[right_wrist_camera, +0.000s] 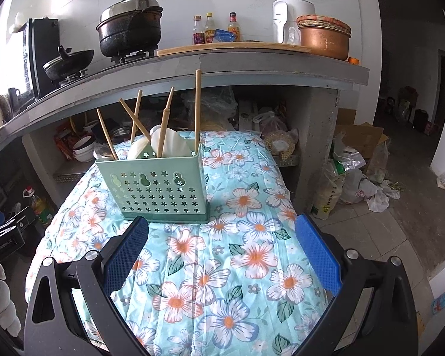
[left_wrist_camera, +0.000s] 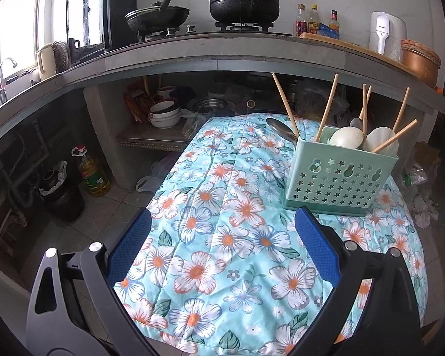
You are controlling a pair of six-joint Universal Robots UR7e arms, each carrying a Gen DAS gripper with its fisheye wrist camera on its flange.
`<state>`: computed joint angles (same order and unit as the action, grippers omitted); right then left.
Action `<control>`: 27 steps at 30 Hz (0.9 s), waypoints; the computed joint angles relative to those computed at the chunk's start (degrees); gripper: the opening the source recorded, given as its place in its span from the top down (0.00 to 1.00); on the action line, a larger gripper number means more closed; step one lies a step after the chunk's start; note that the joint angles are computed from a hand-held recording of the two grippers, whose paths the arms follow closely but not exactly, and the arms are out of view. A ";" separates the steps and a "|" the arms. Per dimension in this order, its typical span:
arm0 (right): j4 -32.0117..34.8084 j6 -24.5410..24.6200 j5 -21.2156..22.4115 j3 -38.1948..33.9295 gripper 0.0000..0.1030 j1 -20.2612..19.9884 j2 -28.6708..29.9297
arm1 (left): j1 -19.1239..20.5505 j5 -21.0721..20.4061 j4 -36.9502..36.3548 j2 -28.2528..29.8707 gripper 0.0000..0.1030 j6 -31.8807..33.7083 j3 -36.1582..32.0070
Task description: Organize utensils
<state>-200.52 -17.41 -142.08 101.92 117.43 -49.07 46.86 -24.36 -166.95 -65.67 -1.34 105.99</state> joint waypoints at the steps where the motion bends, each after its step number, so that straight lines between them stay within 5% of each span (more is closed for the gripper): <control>1: -0.07 -0.10 -0.01 0.00 0.06 -0.03 0.00 | -0.01 0.03 -0.04 0.02 0.09 0.00 0.00; 27: 0.01 -0.34 0.05 0.21 0.06 0.05 -0.08 | 0.13 -1.59 -0.74 -0.05 0.09 0.97 -0.02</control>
